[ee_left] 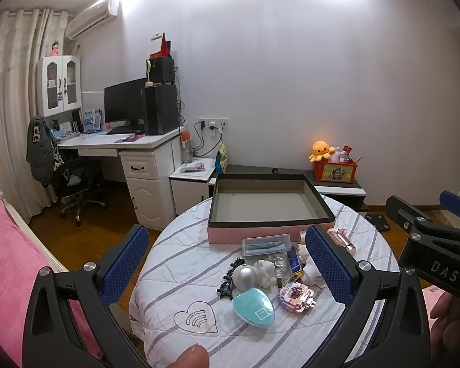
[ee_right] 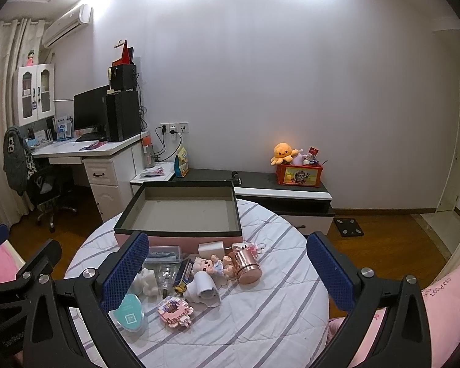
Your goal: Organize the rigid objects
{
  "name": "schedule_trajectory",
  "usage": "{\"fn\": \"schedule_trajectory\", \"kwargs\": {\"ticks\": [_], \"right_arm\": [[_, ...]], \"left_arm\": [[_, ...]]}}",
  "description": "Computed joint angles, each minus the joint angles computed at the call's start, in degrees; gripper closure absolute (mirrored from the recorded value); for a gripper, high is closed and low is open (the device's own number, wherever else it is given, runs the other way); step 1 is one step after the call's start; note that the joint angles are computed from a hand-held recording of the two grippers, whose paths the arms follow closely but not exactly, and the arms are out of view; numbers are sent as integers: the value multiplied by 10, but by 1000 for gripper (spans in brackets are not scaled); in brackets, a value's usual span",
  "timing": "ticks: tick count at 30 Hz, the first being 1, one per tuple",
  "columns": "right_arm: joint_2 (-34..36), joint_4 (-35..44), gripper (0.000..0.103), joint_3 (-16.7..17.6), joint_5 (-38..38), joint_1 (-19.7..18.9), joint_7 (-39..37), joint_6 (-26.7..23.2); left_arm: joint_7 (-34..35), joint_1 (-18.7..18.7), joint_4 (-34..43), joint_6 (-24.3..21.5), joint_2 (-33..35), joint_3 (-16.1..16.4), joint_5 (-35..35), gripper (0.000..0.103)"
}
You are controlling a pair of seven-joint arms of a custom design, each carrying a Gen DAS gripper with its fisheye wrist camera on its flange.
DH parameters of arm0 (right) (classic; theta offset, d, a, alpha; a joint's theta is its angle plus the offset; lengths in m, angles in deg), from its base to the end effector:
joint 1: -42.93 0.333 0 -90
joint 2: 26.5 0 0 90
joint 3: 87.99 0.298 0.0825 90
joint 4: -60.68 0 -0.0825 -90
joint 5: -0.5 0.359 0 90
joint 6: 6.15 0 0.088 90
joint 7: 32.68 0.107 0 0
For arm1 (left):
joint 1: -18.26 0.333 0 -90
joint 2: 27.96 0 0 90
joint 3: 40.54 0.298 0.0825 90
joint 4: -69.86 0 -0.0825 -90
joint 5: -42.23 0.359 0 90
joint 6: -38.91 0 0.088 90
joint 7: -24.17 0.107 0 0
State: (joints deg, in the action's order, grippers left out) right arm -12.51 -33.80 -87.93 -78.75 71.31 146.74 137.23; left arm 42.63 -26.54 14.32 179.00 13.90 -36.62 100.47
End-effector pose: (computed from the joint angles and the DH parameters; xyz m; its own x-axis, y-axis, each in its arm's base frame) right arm 0.5687 0.3156 0.5241 -0.1600 -0.9855 0.0562 -0.3643 0.0060 -0.9313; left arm 0.5639 -0.5156 0.5178 -0.0645 -0.9979 -0.0007 -0.4066 0.0270 -0.9132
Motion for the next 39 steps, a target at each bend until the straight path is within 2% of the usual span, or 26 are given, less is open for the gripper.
{"fn": "schedule_trajectory", "kwargs": {"ticks": [26,32,39], "right_arm": [[0,-4,0,1,3,-6,-8,8],[28,13,0,-8,56,-17,-48,33],[77,30,0,-27,166,-28,-137,65]], "left_arm": [[7,6,6,2,9,-6,-11,0],[21,21,-8,11,19,-13,-44,0],[105,48,52,-1,90,-33,-151,0]]}}
